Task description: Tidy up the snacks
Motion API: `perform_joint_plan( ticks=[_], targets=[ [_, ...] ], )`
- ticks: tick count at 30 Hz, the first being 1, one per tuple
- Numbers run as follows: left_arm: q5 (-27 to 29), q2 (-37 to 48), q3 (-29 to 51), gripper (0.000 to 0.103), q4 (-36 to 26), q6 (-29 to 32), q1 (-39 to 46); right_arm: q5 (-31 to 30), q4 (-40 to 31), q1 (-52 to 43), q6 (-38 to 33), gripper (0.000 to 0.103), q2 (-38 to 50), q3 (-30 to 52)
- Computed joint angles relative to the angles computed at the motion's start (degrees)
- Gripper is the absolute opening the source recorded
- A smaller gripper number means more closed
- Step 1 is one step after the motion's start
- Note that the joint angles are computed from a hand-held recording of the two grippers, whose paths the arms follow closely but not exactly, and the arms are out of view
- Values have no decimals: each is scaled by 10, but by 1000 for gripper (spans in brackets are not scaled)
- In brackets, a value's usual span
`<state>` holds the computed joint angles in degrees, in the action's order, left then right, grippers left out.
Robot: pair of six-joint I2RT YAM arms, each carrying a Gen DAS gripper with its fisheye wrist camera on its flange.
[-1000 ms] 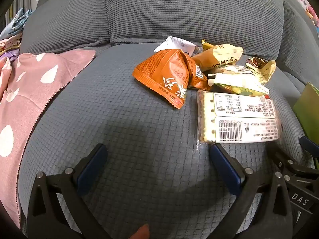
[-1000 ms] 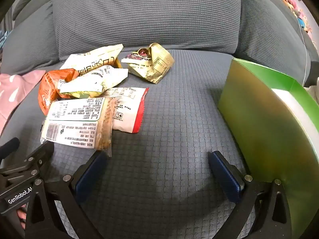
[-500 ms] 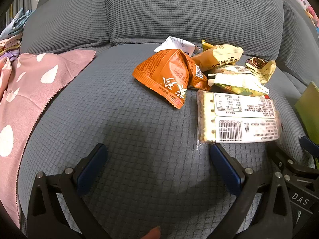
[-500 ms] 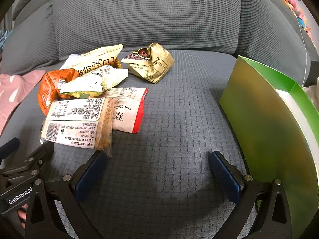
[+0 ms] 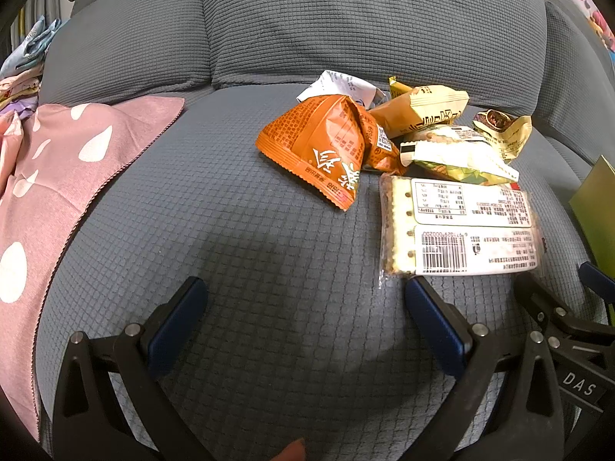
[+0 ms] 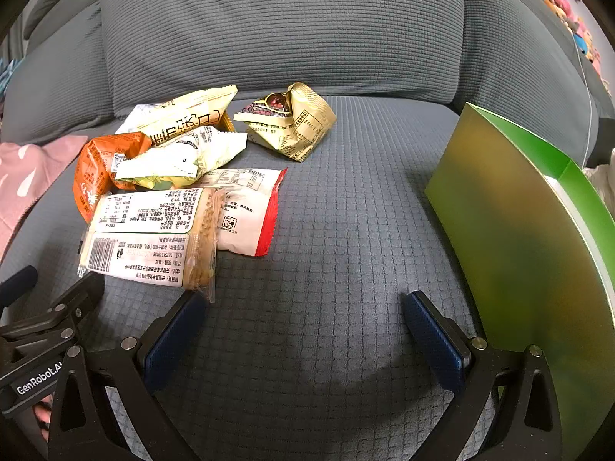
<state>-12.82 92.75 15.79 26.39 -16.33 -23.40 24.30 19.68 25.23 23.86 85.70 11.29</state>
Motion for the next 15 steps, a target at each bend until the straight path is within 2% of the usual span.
perform_joint_plan(
  ticks=[9,15],
  targets=[
    [0,2,-1,103,1,1,0,0,0,0,0,103,0,0],
    [-9,-20,3,103,-46,-21,-8,-1,1,0,0,103,0,-1]
  ],
)
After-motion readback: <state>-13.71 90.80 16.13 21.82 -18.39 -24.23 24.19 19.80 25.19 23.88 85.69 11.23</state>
